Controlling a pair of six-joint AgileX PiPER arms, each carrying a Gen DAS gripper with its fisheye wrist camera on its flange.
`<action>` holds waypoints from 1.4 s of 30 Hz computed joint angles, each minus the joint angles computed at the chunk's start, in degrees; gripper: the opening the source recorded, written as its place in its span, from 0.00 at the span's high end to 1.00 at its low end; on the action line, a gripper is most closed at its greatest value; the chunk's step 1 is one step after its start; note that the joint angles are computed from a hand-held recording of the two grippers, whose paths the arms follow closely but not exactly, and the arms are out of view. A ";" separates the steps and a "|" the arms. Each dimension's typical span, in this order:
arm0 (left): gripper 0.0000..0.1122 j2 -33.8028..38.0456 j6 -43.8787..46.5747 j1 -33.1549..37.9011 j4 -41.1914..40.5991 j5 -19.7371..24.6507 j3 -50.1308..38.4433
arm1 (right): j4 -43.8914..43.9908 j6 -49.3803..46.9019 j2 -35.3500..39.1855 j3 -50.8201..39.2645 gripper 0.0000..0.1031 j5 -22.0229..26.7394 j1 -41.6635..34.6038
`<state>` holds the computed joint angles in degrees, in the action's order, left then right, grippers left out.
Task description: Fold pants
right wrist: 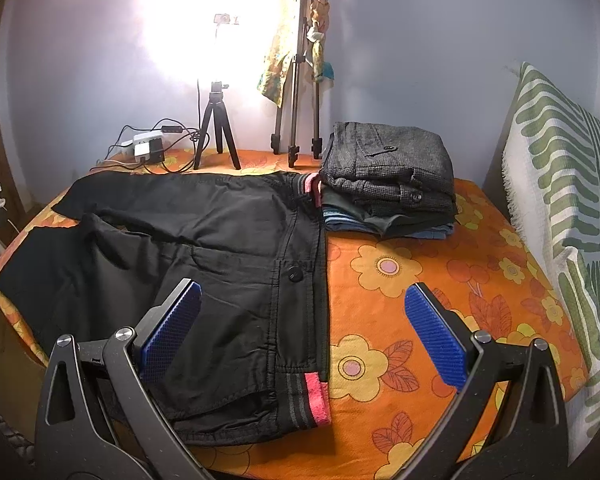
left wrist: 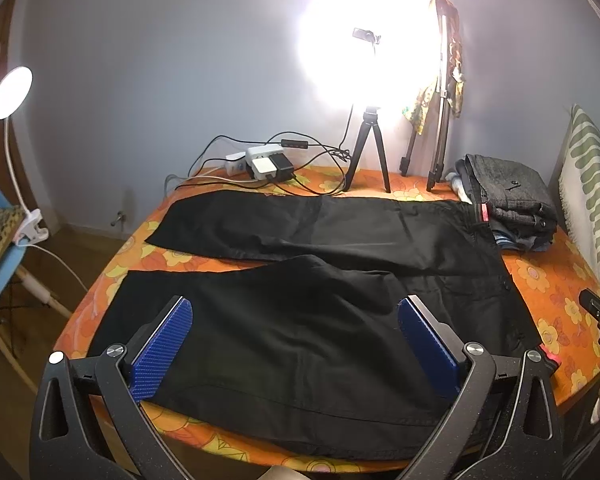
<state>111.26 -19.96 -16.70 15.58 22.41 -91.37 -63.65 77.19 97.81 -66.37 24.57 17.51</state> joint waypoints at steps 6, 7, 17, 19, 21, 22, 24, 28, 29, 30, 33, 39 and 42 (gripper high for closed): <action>0.09 0.03 -0.83 -0.13 1.14 0.07 -0.06 | -0.64 0.81 -0.11 0.45 0.00 -0.59 -0.01; 0.09 0.07 -1.19 -0.21 1.50 0.11 -0.12 | -0.72 0.93 -0.12 0.46 0.00 -0.51 0.02; 0.11 -0.14 -1.39 -0.22 1.61 -0.06 0.36 | 1.67 -1.85 0.04 -0.34 0.00 -0.64 0.22; 0.11 -0.14 -1.84 -0.25 1.90 -0.04 0.39 | 2.74 -3.15 -0.13 -0.40 0.00 -1.02 0.01; 0.11 -0.33 -2.60 -0.24 2.54 -0.20 0.66 | 2.82 -3.27 -0.09 -0.43 0.00 -1.06 0.16; 0.11 -0.32 -2.97 -0.29 2.84 -0.31 0.77 | 2.52 -2.87 -0.15 -0.31 0.00 -0.99 0.21; 0.11 -0.36 -3.46 -0.37 3.34 -0.40 0.89 | 2.47 -2.76 -0.12 -0.27 0.00 -1.05 0.22; 0.11 -0.25 -3.34 -0.35 3.18 -0.29 0.77 | 2.44 -2.67 -0.07 -0.11 0.00 -1.18 0.47; 0.11 -0.29 -3.27 -0.32 3.12 -0.27 0.82 | 2.42 -2.66 -0.12 -0.02 0.00 -1.22 0.53; 0.11 -0.26 -3.33 -0.29 3.20 -0.30 0.80 | 2.40 -2.67 -0.14 0.05 0.00 -1.29 0.56; 0.12 -0.24 -3.24 -0.18 3.13 -0.34 0.84 | 2.50 -2.91 -0.31 0.32 0.00 -1.70 0.51; 0.13 -0.45 -2.88 -0.01 2.83 -0.48 1.22 | 2.60 -2.96 -0.32 0.32 0.00 -1.66 0.57; 0.14 -0.56 -2.60 0.21 2.48 -0.75 1.64 | 2.40 -2.75 -0.31 0.34 0.00 -1.59 0.64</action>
<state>110.70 -22.56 -16.49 18.05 21.66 -89.73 -61.24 74.44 97.50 -66.03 22.98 18.15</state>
